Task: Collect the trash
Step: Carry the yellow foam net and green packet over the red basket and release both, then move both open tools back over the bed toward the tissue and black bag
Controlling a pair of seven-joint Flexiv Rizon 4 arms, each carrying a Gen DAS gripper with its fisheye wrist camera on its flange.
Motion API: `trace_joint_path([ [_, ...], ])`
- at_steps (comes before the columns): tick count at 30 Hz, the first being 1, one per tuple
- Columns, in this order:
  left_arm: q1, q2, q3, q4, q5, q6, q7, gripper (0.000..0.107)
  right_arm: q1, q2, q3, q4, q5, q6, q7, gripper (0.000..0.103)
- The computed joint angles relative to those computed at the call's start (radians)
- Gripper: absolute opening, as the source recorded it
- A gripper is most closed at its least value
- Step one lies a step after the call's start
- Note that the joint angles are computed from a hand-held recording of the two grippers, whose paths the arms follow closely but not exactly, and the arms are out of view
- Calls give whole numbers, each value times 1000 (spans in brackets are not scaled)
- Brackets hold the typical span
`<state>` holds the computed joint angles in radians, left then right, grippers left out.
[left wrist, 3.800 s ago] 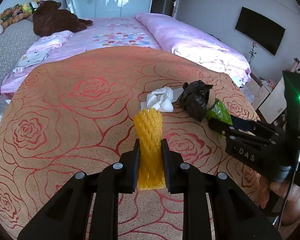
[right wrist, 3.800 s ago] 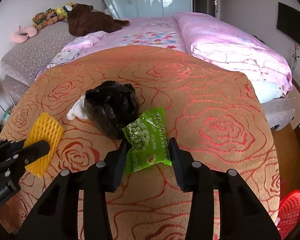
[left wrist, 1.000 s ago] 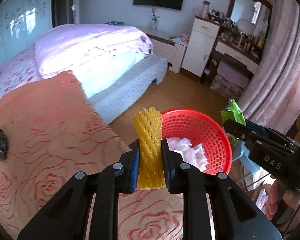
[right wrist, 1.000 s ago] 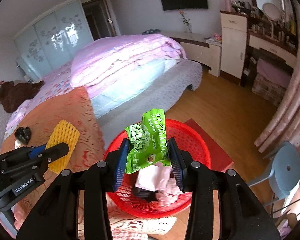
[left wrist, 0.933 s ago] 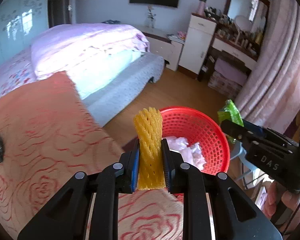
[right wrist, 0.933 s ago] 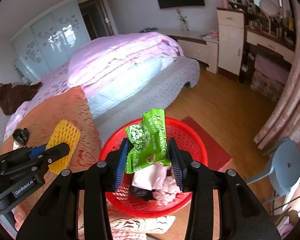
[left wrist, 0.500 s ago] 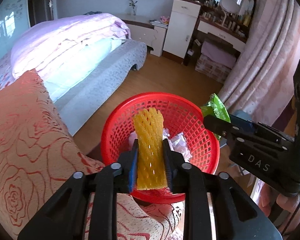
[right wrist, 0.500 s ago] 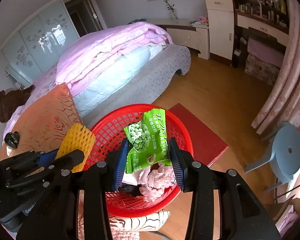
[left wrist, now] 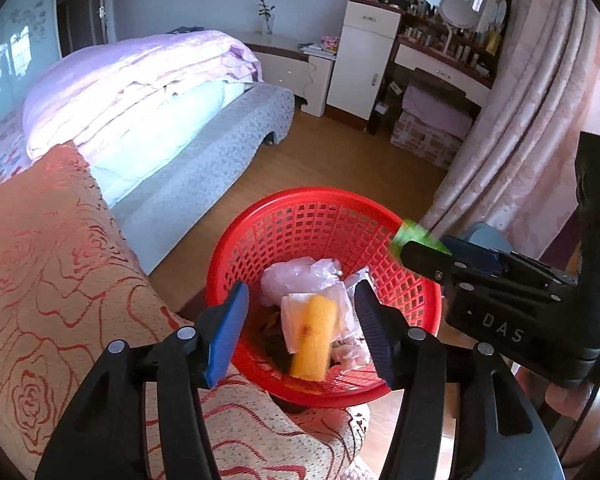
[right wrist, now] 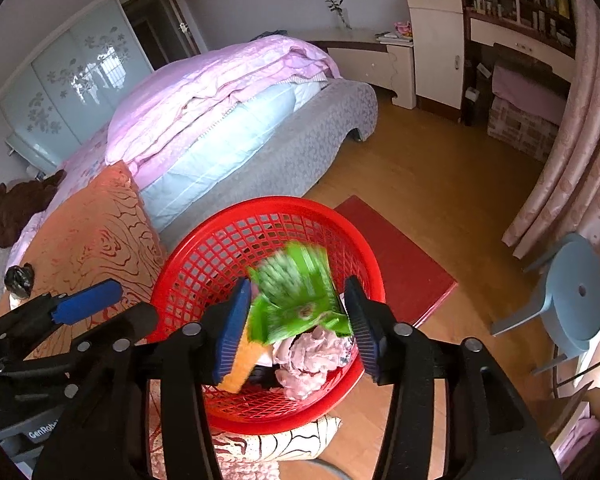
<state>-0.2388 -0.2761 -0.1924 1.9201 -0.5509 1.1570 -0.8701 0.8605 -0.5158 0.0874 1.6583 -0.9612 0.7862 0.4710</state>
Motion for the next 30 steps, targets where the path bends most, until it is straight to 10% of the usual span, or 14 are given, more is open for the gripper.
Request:
trace_joint_path([
  [30,51,93,54,85,18,159,-93,76,69,-43,-18,-120,-119,-71,-62,74],
])
